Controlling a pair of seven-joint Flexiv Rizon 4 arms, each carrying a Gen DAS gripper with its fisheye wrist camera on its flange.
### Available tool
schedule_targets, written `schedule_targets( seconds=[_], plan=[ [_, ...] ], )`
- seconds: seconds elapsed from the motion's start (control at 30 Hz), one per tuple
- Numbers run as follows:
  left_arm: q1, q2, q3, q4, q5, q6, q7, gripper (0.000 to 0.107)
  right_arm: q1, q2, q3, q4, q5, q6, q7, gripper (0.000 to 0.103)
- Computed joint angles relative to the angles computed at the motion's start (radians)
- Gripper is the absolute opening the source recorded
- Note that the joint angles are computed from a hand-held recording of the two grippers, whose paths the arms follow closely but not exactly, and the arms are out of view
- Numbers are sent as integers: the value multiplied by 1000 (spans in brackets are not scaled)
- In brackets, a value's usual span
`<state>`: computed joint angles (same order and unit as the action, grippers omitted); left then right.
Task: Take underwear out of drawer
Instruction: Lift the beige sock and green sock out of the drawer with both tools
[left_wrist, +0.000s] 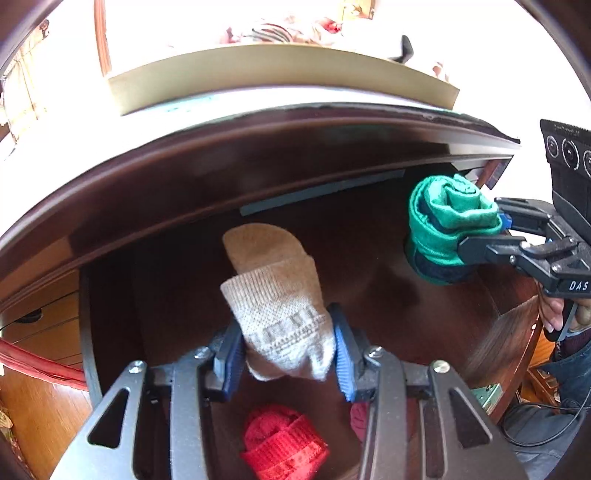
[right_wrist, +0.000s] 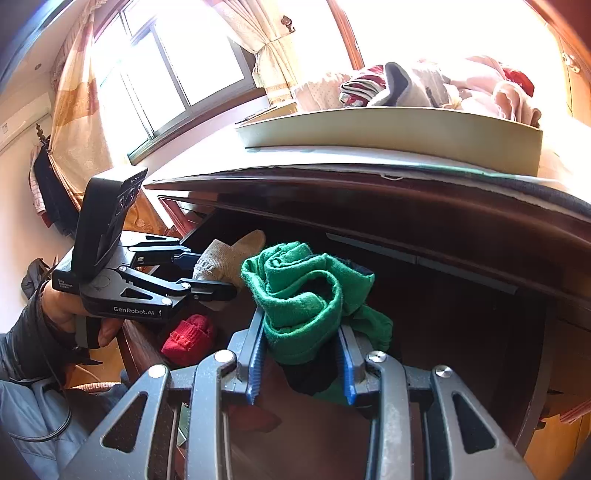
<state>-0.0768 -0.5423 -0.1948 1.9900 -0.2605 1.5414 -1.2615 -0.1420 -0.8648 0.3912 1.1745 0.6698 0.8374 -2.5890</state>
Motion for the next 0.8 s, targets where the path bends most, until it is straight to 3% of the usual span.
schedule_targets(
  seconds=[0.17, 0.8],
  plan=[
    [-13, 2, 12, 0, 7, 35, -16, 40, -18, 15, 11, 25, 20, 9, -40, 36],
    [67, 41, -39, 103, 95, 216, -79, 40, -32, 32, 27, 46, 73, 47, -134, 36]
  ],
)
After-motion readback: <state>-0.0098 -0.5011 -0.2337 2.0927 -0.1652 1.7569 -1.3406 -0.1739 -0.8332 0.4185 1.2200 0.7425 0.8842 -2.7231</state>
